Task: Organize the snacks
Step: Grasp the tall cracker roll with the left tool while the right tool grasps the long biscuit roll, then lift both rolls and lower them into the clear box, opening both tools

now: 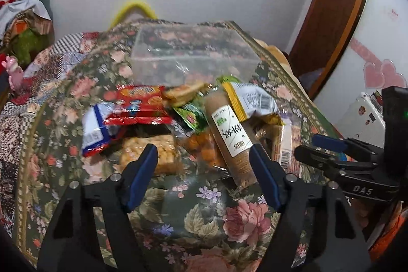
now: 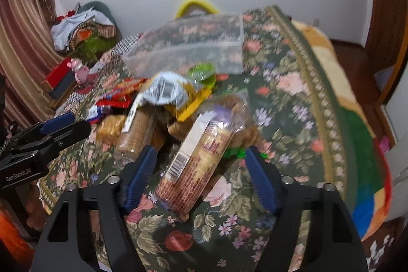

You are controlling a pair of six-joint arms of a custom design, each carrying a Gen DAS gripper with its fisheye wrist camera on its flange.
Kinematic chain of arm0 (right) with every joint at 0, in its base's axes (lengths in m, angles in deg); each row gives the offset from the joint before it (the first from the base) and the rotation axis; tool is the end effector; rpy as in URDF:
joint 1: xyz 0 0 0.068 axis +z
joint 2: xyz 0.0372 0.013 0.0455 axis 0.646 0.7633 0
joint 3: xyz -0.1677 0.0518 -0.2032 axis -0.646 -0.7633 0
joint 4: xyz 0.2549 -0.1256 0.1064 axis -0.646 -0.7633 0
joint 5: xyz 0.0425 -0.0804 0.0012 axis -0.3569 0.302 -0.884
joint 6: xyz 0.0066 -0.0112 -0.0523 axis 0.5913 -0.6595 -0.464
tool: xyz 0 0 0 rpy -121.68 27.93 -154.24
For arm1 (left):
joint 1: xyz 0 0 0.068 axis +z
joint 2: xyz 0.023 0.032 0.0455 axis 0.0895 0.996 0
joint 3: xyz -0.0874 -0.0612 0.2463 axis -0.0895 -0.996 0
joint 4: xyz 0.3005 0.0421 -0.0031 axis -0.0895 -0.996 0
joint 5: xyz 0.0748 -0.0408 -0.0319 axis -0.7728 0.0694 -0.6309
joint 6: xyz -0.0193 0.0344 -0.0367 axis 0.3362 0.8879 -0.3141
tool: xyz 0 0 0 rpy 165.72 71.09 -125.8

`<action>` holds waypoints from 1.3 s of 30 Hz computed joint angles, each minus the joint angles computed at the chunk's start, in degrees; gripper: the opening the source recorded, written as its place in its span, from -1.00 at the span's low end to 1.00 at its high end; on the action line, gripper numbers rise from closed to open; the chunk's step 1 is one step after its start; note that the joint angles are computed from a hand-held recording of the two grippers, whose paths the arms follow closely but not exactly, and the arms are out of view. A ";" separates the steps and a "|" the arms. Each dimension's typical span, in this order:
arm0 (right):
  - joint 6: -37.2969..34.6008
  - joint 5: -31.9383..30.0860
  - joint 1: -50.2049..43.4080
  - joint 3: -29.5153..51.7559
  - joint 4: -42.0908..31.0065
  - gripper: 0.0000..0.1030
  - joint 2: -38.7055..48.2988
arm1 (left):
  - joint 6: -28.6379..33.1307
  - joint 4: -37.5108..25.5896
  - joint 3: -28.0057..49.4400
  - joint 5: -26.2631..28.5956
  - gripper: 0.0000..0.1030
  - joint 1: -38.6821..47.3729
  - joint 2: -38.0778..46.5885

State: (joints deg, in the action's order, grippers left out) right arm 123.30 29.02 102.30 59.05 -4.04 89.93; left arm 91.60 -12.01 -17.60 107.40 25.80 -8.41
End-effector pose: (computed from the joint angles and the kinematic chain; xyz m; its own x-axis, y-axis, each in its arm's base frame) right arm 0.0910 0.1270 0.1331 -0.6993 0.2922 -0.6523 0.1767 0.9550 0.2384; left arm 0.2194 0.0577 0.1991 -0.6509 0.3520 -0.6726 0.6120 0.7675 -0.1906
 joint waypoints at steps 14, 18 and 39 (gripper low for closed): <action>-6.84 -8.34 -7.59 -3.29 10.67 -0.04 2.35 | -6.24 5.20 -1.06 -2.55 0.36 -9.95 3.16; -6.46 -7.19 -6.56 -3.35 9.25 -0.13 1.37 | -8.34 7.11 -1.16 -3.98 0.21 -13.04 5.28; -4.21 -3.29 -5.58 -3.46 1.06 -0.58 -8.10 | -10.55 16.75 -6.04 -6.76 -0.35 -13.09 0.23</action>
